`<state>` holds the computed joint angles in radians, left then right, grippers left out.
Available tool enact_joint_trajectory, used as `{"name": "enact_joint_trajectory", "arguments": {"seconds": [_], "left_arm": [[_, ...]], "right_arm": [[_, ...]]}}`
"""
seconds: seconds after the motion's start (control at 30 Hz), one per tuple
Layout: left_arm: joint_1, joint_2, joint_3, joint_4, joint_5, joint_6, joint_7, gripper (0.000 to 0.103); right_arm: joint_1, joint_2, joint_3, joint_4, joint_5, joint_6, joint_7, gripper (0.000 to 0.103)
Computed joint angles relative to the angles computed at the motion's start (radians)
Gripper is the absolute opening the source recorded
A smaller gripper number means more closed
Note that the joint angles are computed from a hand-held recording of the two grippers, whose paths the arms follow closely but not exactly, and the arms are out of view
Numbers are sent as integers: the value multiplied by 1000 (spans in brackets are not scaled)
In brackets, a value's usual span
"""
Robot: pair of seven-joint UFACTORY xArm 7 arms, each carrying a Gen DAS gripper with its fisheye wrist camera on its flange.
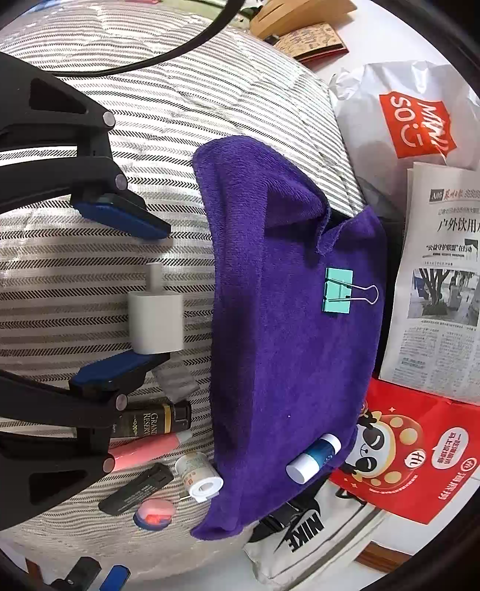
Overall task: Organize rigid objects
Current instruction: 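Move the left tool to the white charger plug and close on it, then grasp the orange-and-blue Vaseline tin with the right tool while the left holds the charger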
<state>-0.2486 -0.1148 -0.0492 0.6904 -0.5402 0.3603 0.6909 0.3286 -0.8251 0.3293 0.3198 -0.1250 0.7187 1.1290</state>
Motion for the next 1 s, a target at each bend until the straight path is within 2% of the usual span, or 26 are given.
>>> {"name": "enact_joint_trajectory", "arguments": {"seconds": [0.13,0.17,0.2,0.27,0.37,0.5,0.57,0.67,0.8,0.9,1.0], "left_arm": [[-3,5,-16,-9,40,-41,-40,57],[-5,5,-18,-14,45,-53,-49,54],[-5,5,-22,-19,61,-71,-67,47],[-13,1,-15,-22,58,-75,-52,42],[-19,-6,6,-17,22,-52,-2,42],[1,-16,20,-30,41,-72,10,42],[-10,-14,40,-28,-20,-71,67,42],[-10,-9,38,-24,-62,-73,88,42],[-12,-8,20,-43,-50,-125,84,42],[-15,-9,26,-42,-53,-117,87,42],[-17,-7,28,-39,-59,-115,100,42]], "right_arm": [[-3,39,-10,0,5,-28,-9,65],[-4,49,-12,1,5,-35,-11,65],[-5,60,-14,3,5,-42,-14,65],[-6,79,-18,6,5,-55,-20,65],[-13,96,-20,5,-2,-68,-27,65],[-39,116,-15,4,-29,-84,-27,65],[-68,138,0,10,-61,-102,-20,65],[-112,174,18,23,-116,-124,-2,65],[-146,204,16,16,-165,-234,5,65],[-185,263,51,63,-227,-208,2,64],[-192,303,58,86,-279,-183,-2,56]]}}
